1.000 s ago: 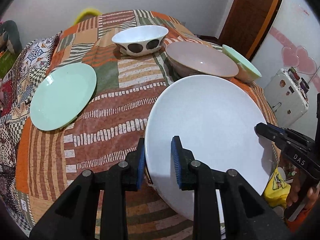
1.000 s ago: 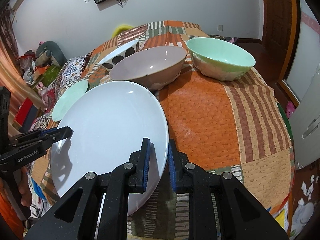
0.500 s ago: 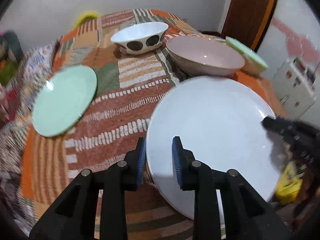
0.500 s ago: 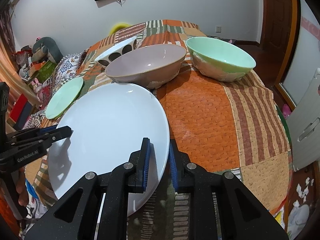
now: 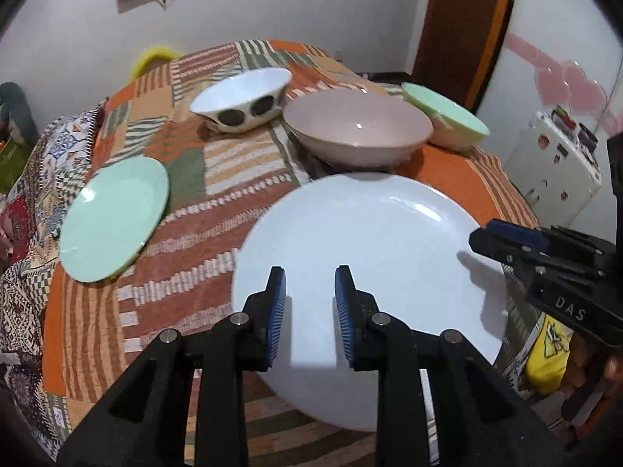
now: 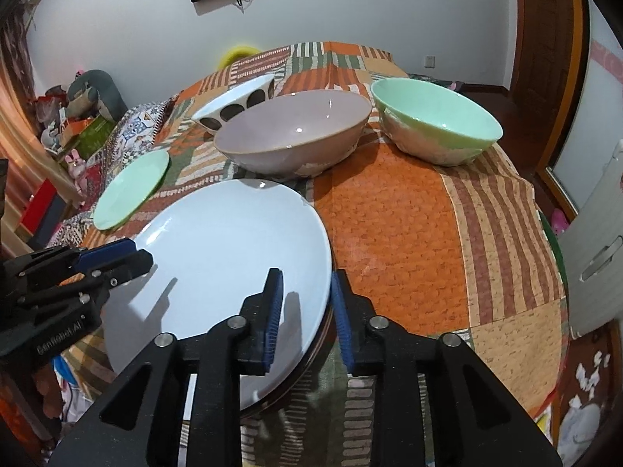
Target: Organize plates and bowls
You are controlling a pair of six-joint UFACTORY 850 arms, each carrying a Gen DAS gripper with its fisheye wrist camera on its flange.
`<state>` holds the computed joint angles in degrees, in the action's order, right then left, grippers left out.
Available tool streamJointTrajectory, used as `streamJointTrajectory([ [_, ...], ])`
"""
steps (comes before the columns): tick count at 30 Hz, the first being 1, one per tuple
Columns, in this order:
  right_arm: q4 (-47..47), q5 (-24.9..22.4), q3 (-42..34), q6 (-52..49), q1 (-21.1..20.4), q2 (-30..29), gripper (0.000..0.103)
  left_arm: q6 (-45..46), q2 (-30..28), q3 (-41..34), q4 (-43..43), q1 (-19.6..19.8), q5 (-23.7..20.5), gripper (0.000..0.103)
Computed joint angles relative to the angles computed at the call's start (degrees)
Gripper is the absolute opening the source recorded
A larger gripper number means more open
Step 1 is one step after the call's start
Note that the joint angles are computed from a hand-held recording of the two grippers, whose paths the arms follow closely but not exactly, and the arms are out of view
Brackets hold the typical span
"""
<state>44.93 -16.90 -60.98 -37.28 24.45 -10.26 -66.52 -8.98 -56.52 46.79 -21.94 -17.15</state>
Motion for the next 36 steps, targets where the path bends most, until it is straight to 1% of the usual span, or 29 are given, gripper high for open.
streamJointTrajectory([
  [1,-0.09,0.23,0.03,0.0,0.15,0.16,0.027,-1.6,0.45,0.23,1.69,-0.03,-0.24,0.026],
  [3,0.15,0.81,0.23,-0.5,0.43,0.81,0.034,-3.94,1.11,0.46,3.87,-0.23,-0.68,0.026],
  [5,0.05,1.55,0.23,-0.59,0.9,1.24,0.039,-6.28,2.21,1.08,5.94,-0.09,-0.67,0.026],
  [8,0.73,2.46,0.15,-2.17,1.46,2.28,0.044,-9.81,3.74,1.88,9.08,0.25,-1.0,0.027],
  [9,1.07,2.63,0.01,-2.83,1.65,2.46,0.047,-10.74,4.35,2.23,9.89,0.42,-1.14,0.031],
  [10,2.23,2.82,-0.17,-4.51,1.95,2.78,0.049,-12.08,5.05,2.62,11.11,0.65,-1.24,0.037],
  [11,3.51,2.94,-0.33,-6.23,2.21,2.96,0.051,-14.2,5.81,3.11,13.02,0.83,-1.46,0.04],
  [12,4.81,2.95,-0.59,-8.09,2.54,3.13,0.051,-16.35,6.58,3.61,14.9,1.05,-1.7,0.047],
  [13,6.11,2.81,-1.0,-9.98,2.89,3.19,0.051,-18.18,7.47,4.17,16.48,1.39,-1.86,0.051],
  [14,7.29,2.64,-1.58,-11.78,3.36,3.15,0.052,-18.83,8.39,4.65,17.01,1.91,-1.96,0.053],
  [16,11.38,2.55,-2.55,-16.74,4.33,3.03,0.061,-19.0,9.94,5.4,16.74,3.17,-2.06,0.061],
  [17,14.24,2.49,-2.85,-20.03,4.7,2.98,0.066,-19.59,10.88,5.93,16.94,4.0,-2.1,0.063],
  [19,18.96,1.81,-4.46,-25.74,5.71,2.22,0.068,-22.07,12.59,6.98,18.66,5.48,-2.57,0.07],
  [20,20.38,1.47,-5.13,-27.42,6.1,1.83,0.068,-23.41,13.53,7.56,19.63,6.37,-3.06,0.071],
  [24,24.28,0.01,-9.17,-31.63,7.94,-1.02,0.072,-25.97,16.33,9.17,22.33,9.91,-5.32,0.075],
  [25,24.62,-0.12,-9.96,-32.14,8.31,-1.73,0.073,-26.5,16.94,9.54,23.02,10.84,-5.84,0.081],
  [26,24.96,-0.32,-10.81,-32.64,8.66,-2.4,0.074,-27.62,17.61,10.03,24.22,11.84,-6.33,0.083],
  [28,25.33,-0.98,-12.85,-33.16,9.37,-4.01,0.074,-29.87,18.72,10.94,26.55,13.76,-6.73,0.091],
  [30,25.21,-1.98,-14.95,-33.02,9.96,-5.66,0.074,-29.8,19.14,11.31,27.01,16.19,-6.36,0.092],
  [33,22.52,-3.07,-18.91,-29.81,10.83,-9.01,0.074,-27.18,18.62,11.31,25.21,20.25,-3.94,0.092],
  [35,19.65,-3.27,-20.98,-26.85,11.47,-10.72,0.074,-25.0,17.32,10.92,23.51,23.07,-1.78,0.092],
  [36,17.53,-3.03,-22.47,-25.05,11.94,-12.13,0.074,-25.77,16.27,10.6,24.47,24.06,-1.63,0.092],
])
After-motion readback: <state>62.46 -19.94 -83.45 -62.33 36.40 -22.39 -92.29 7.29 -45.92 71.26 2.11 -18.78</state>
